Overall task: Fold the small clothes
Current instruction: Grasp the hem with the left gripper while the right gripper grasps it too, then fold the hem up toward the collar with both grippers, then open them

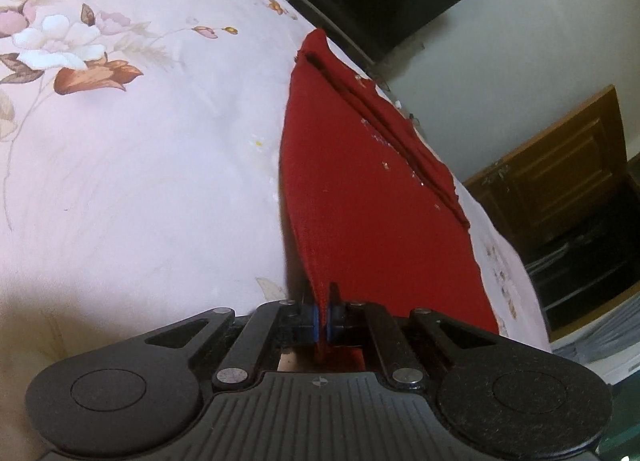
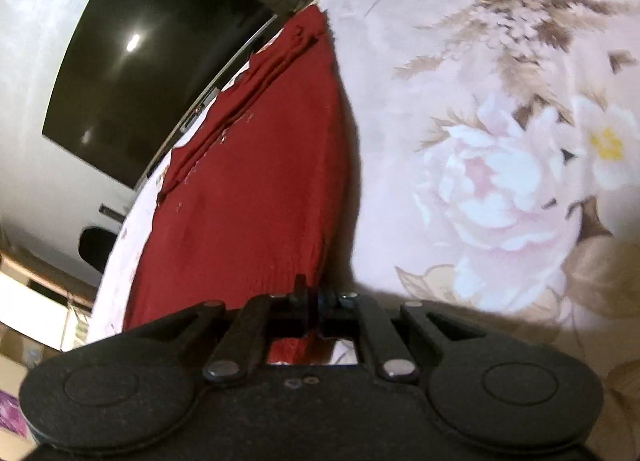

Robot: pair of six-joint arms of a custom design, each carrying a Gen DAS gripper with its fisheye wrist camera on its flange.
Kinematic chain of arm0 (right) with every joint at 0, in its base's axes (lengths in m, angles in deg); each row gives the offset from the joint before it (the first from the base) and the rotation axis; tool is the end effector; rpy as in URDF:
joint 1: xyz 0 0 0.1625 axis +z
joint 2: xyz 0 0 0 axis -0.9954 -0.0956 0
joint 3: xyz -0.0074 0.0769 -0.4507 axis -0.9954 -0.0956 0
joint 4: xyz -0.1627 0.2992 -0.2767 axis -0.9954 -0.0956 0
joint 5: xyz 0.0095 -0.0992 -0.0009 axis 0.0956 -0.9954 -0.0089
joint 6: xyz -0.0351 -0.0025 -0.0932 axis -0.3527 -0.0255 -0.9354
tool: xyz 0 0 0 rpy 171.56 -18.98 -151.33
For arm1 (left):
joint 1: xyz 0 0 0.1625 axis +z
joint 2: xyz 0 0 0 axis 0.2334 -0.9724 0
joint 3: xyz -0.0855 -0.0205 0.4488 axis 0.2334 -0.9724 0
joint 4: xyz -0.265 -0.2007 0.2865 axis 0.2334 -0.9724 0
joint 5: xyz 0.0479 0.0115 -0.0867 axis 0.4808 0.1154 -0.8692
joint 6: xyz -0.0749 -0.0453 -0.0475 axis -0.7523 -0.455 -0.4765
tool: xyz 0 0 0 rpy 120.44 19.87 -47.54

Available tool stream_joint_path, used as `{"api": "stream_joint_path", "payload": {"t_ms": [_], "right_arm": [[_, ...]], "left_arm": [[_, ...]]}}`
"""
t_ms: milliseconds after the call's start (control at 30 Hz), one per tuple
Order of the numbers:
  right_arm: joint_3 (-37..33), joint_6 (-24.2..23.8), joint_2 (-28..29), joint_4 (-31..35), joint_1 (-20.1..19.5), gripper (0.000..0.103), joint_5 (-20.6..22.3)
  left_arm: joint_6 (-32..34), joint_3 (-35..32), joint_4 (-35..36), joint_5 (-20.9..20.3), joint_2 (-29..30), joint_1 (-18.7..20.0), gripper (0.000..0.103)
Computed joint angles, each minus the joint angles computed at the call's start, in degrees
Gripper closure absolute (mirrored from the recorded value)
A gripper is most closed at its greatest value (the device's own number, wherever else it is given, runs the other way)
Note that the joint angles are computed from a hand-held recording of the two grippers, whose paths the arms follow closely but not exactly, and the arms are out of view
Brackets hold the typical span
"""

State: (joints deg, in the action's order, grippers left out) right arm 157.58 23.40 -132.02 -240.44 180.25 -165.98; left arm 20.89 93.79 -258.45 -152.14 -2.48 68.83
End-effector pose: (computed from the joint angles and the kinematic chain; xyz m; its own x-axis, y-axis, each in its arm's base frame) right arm 0.1797 -0.5699 0.1138 -0.9970 -0.0078 0.0774 -0.0515 0.8117 -0.5818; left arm 0.0882 -0.5033 0.3116 -0.9890 -0.1477 -0.0083 -0.0913 0.6535 -0.7514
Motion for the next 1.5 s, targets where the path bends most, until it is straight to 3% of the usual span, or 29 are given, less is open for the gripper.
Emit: {"api": "stream_joint_path", "payload": {"t_ms": [267, 400, 600, 867, 1167, 1400, 1467, 1500], "right_arm": [[-0.58, -1.88, -0.57, -1.76, 1.17, 0.098, 1.51], [-2.77, -3.91, -0.19, -2.72, 2.39, 0.098, 1.77], [-10.21, -9.54, 2.11, -2.38, 4.05, 0.098, 1.11], [-28.4, -13.19, 9.52, 4.25, 3.57, 0.098, 3.55], [-57.37, -9.98, 24.24, 21.05, 0.78, 0.098, 7.21], [-75.51, -7.61, 34.41, 31.6, -1.26, 0.097, 6.6], [-81.41, -7.41, 38.02, 34.23, -1.64, 0.078, 4.91], [-82.16, -8.14, 38.87, 32.96, -1.69, 0.075, 3.78]], "left_arm": [[-1.13, -0.07, -5.63, -1.74, 0.85, -0.32, 0.1], [0.08, -3.55, -7.99, -2.78, 2.81, -1.19, 0.1], [4.65, -13.1, -5.27, -3.64, 6.72, -2.46, 0.1], [12.02, -32.67, 2.15, -3.12, 16.56, -2.6, 0.1], [14.46, -57.6, 12.32, -0.81, 32.58, -0.34, 0.1], [17.22, -75.02, 20.51, 1.65, 44.14, 1.62, 0.099], [16.38, -77.79, 19.5, 2.91, 46.56, 2.13, 0.099], [15.14, -78.8, 18.95, 2.72, 47.42, 2.4, 0.099]]}}
